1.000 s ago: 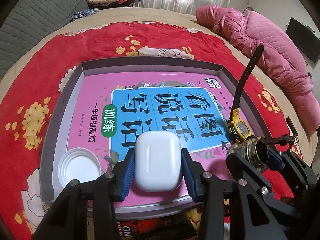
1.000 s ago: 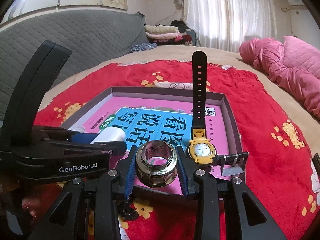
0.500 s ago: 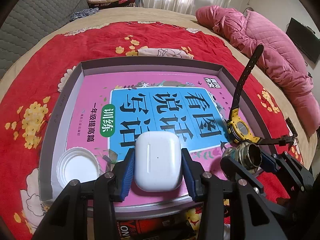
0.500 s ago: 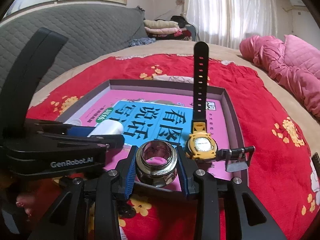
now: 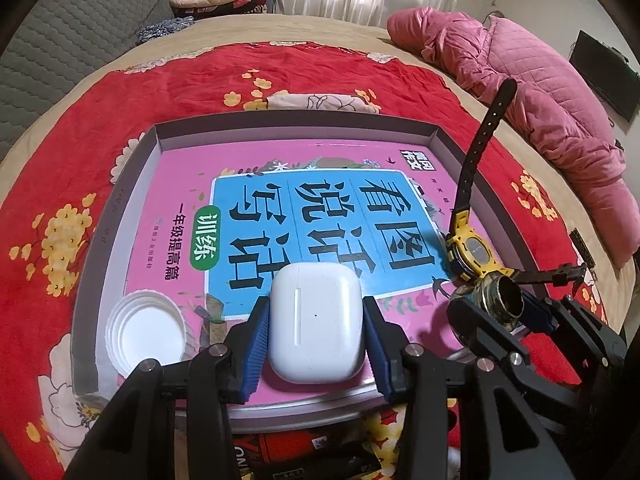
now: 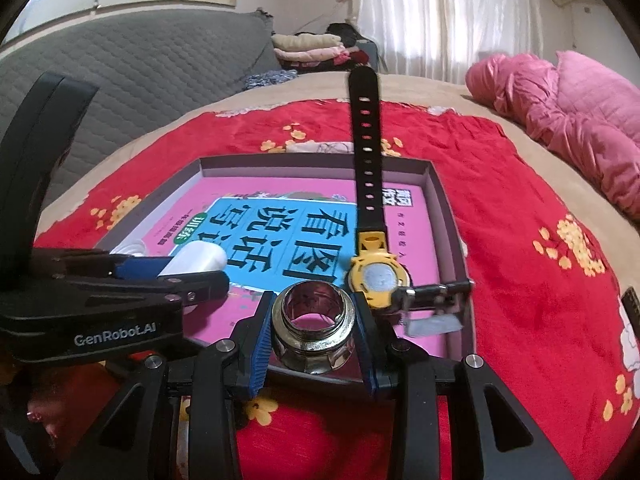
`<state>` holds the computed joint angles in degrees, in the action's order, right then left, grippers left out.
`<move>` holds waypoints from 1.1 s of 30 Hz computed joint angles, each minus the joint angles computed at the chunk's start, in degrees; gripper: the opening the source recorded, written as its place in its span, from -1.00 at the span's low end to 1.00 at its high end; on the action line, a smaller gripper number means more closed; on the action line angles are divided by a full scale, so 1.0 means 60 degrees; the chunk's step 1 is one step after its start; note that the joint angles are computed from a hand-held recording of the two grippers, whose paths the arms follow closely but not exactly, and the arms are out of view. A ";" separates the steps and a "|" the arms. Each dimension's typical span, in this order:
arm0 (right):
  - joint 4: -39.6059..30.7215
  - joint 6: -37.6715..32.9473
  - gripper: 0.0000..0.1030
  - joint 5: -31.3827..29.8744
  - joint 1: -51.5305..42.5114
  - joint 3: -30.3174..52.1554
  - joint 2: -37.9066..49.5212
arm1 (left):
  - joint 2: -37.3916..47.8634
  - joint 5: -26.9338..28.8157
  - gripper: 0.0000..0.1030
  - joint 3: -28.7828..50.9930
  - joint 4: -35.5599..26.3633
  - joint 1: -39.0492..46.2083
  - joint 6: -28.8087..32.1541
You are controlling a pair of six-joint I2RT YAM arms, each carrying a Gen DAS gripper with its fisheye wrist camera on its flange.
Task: Organize rigid objects
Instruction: 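Lift and carry the earbud case with left tool while right tool carries the ring over the box, then lower the earbud case into the box and open left tool while right tool releases the ring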
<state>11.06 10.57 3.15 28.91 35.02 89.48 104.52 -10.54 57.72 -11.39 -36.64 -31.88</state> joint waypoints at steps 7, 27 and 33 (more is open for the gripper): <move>-0.0037 -0.0028 -0.27 -0.0361 -0.0192 -0.0065 -0.0100 | 0.0086 -0.0093 -0.14 0.0141 -0.0164 -0.0066 -0.0022; 0.0396 -0.0056 -0.12 -0.0662 -0.0301 -0.0662 -0.0654 | 0.0725 -0.0832 -0.13 0.1087 -0.1042 -0.0285 0.0127; 0.0461 -0.0086 -0.11 -0.0539 -0.0208 -0.0780 -0.0823 | 0.0703 -0.0729 -0.13 0.1104 -0.1102 -0.0196 0.0031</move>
